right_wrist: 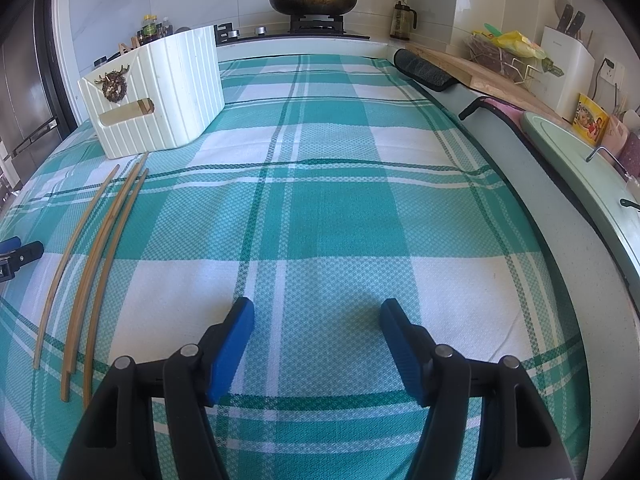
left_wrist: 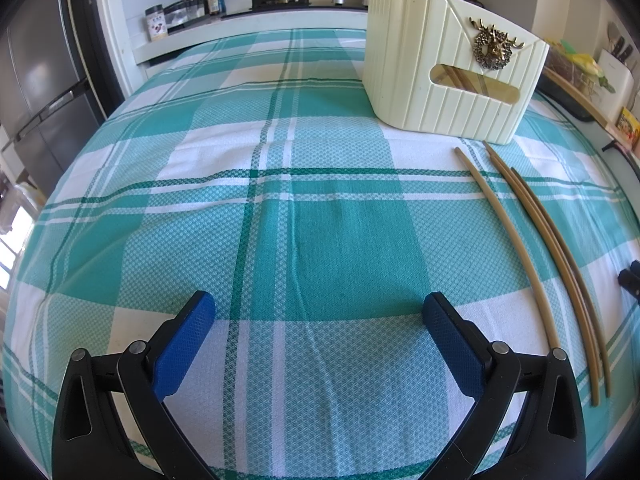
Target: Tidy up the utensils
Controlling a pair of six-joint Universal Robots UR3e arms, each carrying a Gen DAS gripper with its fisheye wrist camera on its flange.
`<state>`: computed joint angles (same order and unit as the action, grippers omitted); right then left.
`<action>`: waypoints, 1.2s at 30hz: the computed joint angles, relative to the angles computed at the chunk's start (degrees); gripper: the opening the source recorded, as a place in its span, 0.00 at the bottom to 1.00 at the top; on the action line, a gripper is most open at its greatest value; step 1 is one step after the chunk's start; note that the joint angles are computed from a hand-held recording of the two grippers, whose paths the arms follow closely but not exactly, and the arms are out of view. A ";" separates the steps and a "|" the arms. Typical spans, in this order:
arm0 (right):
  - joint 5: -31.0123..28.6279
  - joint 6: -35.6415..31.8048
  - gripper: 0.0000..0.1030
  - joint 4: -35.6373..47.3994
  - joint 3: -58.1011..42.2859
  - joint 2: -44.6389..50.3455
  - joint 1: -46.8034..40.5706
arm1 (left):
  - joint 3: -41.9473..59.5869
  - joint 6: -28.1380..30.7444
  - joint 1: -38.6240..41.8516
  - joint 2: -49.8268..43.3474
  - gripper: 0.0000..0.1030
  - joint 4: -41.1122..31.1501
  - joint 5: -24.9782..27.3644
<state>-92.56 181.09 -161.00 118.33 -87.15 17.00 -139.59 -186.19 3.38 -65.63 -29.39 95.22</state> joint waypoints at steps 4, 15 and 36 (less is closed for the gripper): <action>0.08 -0.02 0.65 -0.01 0.07 -0.07 -0.07 | 0.02 -0.05 -0.05 -0.05 1.00 0.03 0.03; -0.04 0.05 0.65 -0.02 0.07 -0.05 0.05 | -0.09 -0.05 -0.02 0.07 1.00 0.08 -0.01; 9.76 -5.65 0.36 16.52 -23.28 11.30 10.81 | -0.35 2.92 10.61 14.22 0.99 -14.33 -17.10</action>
